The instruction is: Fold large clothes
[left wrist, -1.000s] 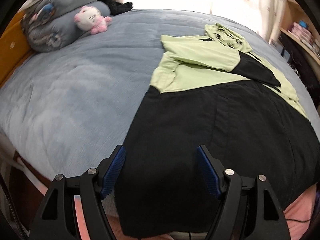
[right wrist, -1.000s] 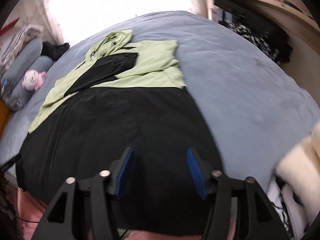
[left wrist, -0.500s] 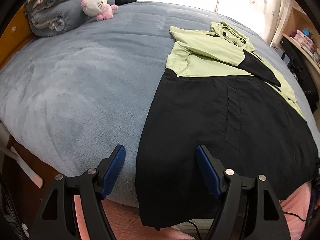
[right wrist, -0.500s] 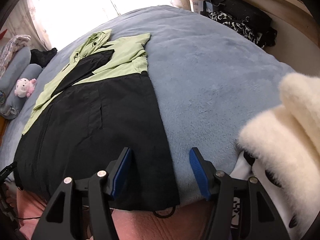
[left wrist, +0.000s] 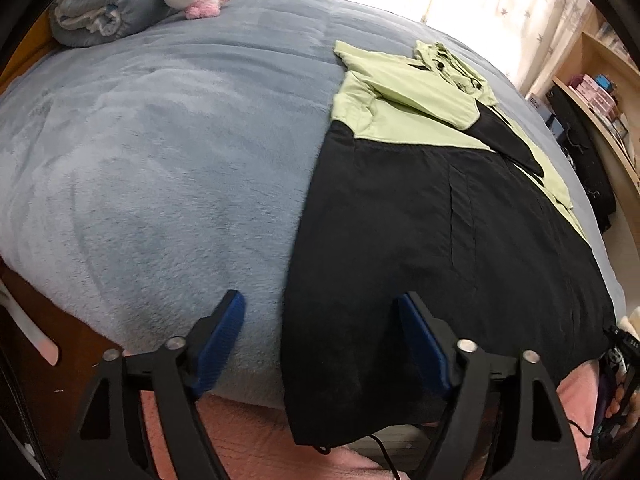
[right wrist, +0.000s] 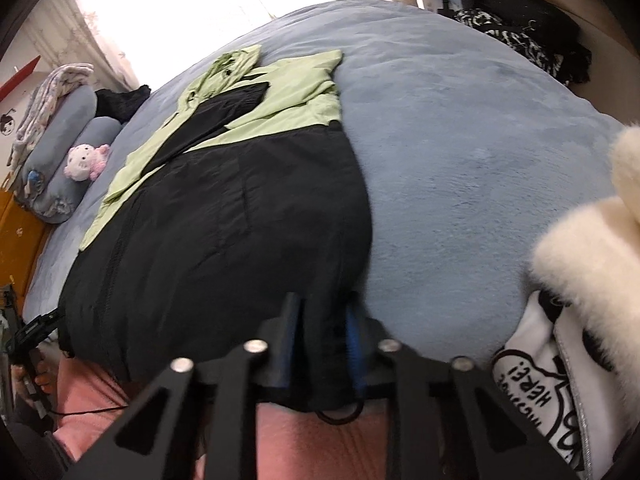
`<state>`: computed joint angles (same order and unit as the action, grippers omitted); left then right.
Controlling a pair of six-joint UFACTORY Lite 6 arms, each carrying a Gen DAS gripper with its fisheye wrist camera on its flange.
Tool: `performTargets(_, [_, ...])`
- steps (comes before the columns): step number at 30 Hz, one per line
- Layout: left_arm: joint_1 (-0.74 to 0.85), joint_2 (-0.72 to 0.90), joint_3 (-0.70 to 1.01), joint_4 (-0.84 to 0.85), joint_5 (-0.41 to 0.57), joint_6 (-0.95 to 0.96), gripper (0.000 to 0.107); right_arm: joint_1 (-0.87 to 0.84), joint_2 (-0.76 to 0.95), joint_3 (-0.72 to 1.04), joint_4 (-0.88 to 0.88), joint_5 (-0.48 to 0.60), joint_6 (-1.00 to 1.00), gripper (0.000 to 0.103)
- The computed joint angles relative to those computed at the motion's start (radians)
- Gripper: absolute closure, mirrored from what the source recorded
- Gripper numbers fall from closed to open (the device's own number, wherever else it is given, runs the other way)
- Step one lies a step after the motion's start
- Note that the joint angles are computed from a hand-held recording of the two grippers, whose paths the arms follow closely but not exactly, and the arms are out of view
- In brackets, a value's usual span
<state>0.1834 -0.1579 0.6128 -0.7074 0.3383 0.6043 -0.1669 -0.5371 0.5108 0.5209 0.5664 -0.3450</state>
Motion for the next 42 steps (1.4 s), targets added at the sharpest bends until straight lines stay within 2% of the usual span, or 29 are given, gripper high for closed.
performTargets(2, [-0.025, 0.019, 0.008, 0.025, -0.016, -0.020, 0.019, 0.036, 0.002, 0.011, -0.047, -0.010, 0.055, 0.089])
performTargets(6, [-0.064, 0.051, 0.024, 0.081, -0.043, -0.077, 0.017, 0.065, 0.003, 0.027, -0.082, -0.007, 0.107, 0.090])
performTargets(7, [-0.062, 0.056, 0.028, 0.072, -0.042, -0.070, 0.018, 0.072, 0.001, 0.031, -0.092, -0.006, 0.122, 0.090])
performTargets(9, [-0.058, 0.061, 0.036, 0.068, -0.030, -0.062, 0.026, 0.087, 0.002, 0.040, -0.114, -0.005, 0.152, 0.090])
performTargets(11, [-0.052, 0.056, 0.041, 0.072, -0.025, -0.061, 0.050, 0.107, -0.002, 0.045, -0.136, -0.008, 0.185, 0.090])
performTargets(12, [-0.043, 0.050, 0.041, 0.071, -0.014, -0.057, 0.057, 0.115, 0.000, 0.048, -0.142, -0.010, 0.195, 0.090])
performTargets(14, [-0.010, 0.057, 0.053, 0.020, 0.021, -0.010, 0.090, 0.136, 0.001, 0.054, -0.158, -0.018, 0.228, 0.090])
performTargets(17, [0.042, 0.073, 0.077, -0.060, 0.099, 0.051, 0.100, 0.167, 0.012, 0.069, -0.183, -0.028, 0.283, 0.090])
performTargets(21, [0.010, 0.036, 0.108, 0.026, 0.145, -0.044, 0.104, 0.198, 0.018, 0.109, -0.191, -0.021, 0.324, 0.091])
performTargets(26, [-0.007, -0.010, 0.186, -0.065, 0.252, -0.011, 0.105, 0.237, 0.062, 0.203, -0.180, -0.020, 0.341, 0.091])
performTargets(31, [0.008, 0.036, 0.327, -0.168, 0.331, -0.021, 0.105, 0.241, 0.141, 0.324, -0.097, -0.026, 0.280, 0.091])
performTargets(37, [0.026, 0.237, 0.571, -0.240, 0.360, -0.088, 0.105, 0.167, 0.314, 0.526, 0.083, -0.021, 0.115, 0.091])
performTargets(42, [0.002, 0.518, 0.938, -0.169, 0.373, -0.254, 0.105, 0.103, 0.586, 0.813, 0.153, 0.003, 0.062, 0.092])
